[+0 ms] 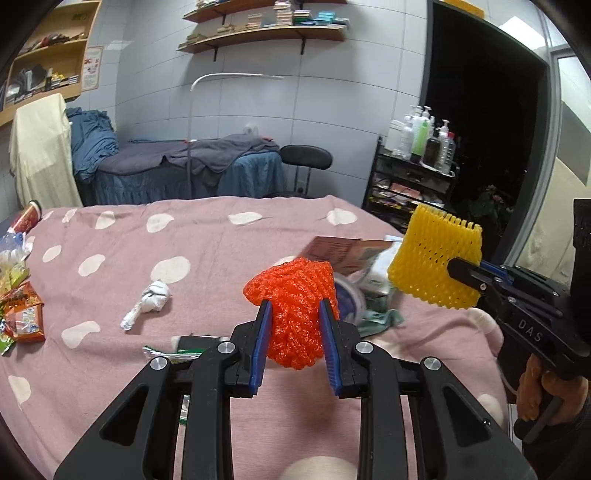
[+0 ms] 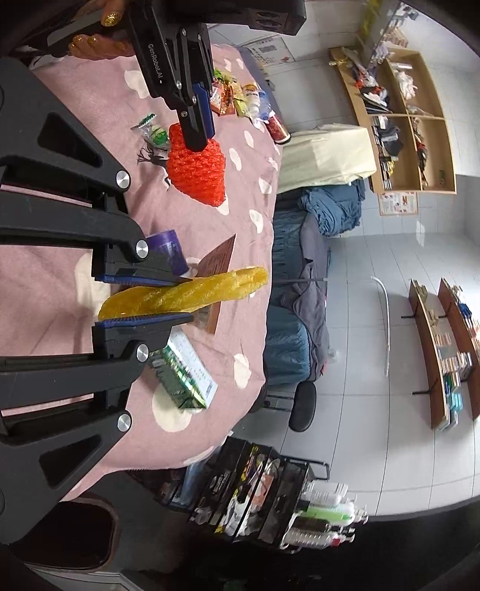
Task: Collect trash
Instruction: 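Grasp the orange foam net with the left tool while the right tool grasps the yellow net, then carry the yellow net to the bin and open the right tool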
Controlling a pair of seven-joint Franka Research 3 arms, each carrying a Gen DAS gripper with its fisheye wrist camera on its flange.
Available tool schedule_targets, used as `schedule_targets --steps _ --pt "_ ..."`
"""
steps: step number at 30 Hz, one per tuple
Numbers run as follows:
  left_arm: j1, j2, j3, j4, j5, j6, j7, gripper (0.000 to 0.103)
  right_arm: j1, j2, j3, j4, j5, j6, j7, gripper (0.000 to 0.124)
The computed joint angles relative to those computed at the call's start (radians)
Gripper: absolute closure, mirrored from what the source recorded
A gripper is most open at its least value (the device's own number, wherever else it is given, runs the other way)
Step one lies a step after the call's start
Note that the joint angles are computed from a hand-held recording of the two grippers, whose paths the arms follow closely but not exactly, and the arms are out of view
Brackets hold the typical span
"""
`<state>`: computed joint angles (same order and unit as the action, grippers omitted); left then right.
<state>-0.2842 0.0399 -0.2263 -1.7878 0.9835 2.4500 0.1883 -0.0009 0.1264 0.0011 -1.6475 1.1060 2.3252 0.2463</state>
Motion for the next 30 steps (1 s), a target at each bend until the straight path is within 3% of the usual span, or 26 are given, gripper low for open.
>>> schedule_targets --steps 11,20,30 --pt "-0.068 0.152 0.013 0.157 -0.023 0.106 0.097 0.077 -0.066 -0.006 -0.049 -0.036 0.012 0.071 0.082 0.109" --pt "-0.134 0.32 0.037 0.333 -0.2 0.187 0.315 0.077 -0.129 0.038 -0.068 -0.026 -0.029 0.173 0.193 0.109" --pt "-0.209 0.482 0.059 0.549 -0.366 0.17 0.554 0.077 -0.19 0.138 -0.076 0.029 -0.198 0.278 0.411 0.109"
